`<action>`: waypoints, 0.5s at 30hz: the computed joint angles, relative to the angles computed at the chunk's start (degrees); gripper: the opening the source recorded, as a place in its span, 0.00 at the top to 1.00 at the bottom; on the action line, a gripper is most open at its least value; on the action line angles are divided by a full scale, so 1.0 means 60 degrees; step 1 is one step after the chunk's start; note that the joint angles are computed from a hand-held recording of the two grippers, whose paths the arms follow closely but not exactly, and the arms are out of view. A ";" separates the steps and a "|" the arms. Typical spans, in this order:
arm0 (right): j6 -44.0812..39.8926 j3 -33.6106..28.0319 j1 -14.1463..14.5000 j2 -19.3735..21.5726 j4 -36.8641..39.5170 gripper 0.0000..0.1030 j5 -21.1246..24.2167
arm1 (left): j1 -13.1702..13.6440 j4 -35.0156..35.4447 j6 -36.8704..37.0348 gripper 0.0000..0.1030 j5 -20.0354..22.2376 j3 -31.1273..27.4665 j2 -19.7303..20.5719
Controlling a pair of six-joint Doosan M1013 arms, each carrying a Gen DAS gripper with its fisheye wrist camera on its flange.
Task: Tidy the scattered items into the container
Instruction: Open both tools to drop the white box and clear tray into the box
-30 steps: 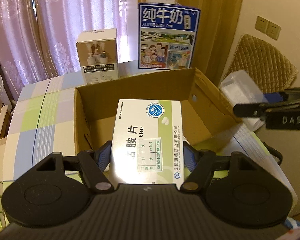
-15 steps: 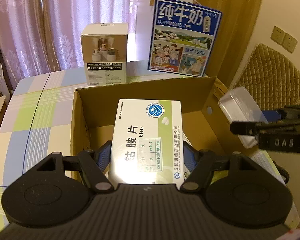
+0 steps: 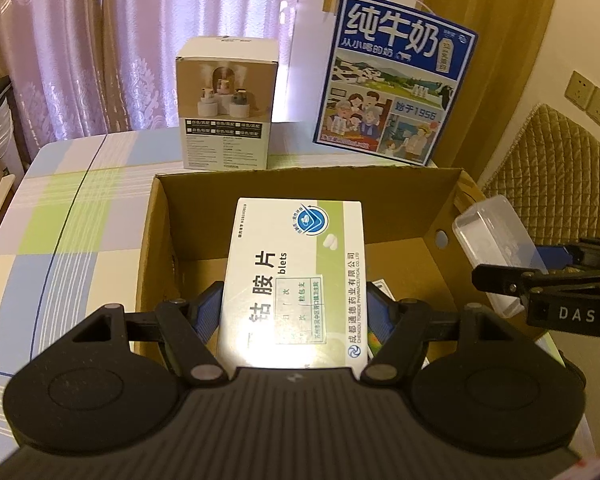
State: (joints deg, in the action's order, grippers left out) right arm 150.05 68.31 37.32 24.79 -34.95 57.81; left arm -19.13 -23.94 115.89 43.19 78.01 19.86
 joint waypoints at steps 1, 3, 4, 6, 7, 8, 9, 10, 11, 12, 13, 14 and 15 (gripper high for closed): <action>0.0005 0.0007 -0.0004 0.0007 0.0006 0.49 -0.0010 | 0.0004 0.0051 -0.0075 0.31 -0.0047 0.0016 -0.0001; 0.0010 0.0016 -0.0011 0.0020 0.0019 0.49 -0.0016 | 0.0030 0.0063 -0.0126 0.28 -0.0137 0.0070 -0.0021; 0.0019 0.0022 -0.0013 0.0024 0.0021 0.49 -0.0011 | 0.0049 0.0049 -0.0109 0.28 -0.0141 0.0096 -0.0035; 0.0040 0.0041 -0.0020 0.0027 0.0022 0.49 -0.0009 | 0.0081 0.0053 -0.0089 0.28 -0.0190 0.0163 -0.0079; 0.0050 0.0047 -0.0022 0.0029 0.0019 0.49 0.0000 | 0.0096 0.0037 -0.0056 0.28 -0.0218 0.0210 -0.0108; 0.0057 0.0048 -0.0026 0.0032 0.0016 0.49 0.0008 | 0.0111 0.0014 -0.0035 0.28 -0.0244 0.0257 -0.0139; 0.0063 0.0053 -0.0027 0.0033 0.0012 0.49 0.0014 | 0.0127 -0.0011 -0.0020 0.28 -0.0271 0.0306 -0.0170; 0.0069 0.0058 -0.0026 0.0035 0.0003 0.49 0.0022 | 0.0140 -0.0050 0.0011 0.28 -0.0290 0.0347 -0.0197; 0.0084 0.0063 -0.0026 0.0036 -0.0013 0.49 0.0030 | 0.0156 -0.0117 0.0062 0.28 -0.0314 0.0389 -0.0224; 0.0103 0.0066 -0.0027 0.0037 -0.0030 0.49 0.0033 | 0.0170 -0.0183 0.0108 0.28 -0.0348 0.0432 -0.0253; 0.0133 0.0066 -0.0028 0.0040 -0.0059 0.48 0.0033 | 0.0176 -0.0207 0.0132 0.28 -0.0379 0.0473 -0.0283; 0.0197 0.0070 -0.0021 0.0042 -0.0129 0.49 0.0027 | 0.0176 -0.0217 0.0169 0.28 -0.0408 0.0515 -0.0313; 0.0316 0.0093 -0.0010 0.0036 -0.0247 0.48 -0.0005 | 0.0176 -0.0230 0.0218 0.28 -0.0433 0.0554 -0.0341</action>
State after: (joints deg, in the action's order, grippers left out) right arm 151.95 68.87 37.26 25.00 -36.43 57.78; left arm -18.08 -25.33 117.19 40.60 81.33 17.81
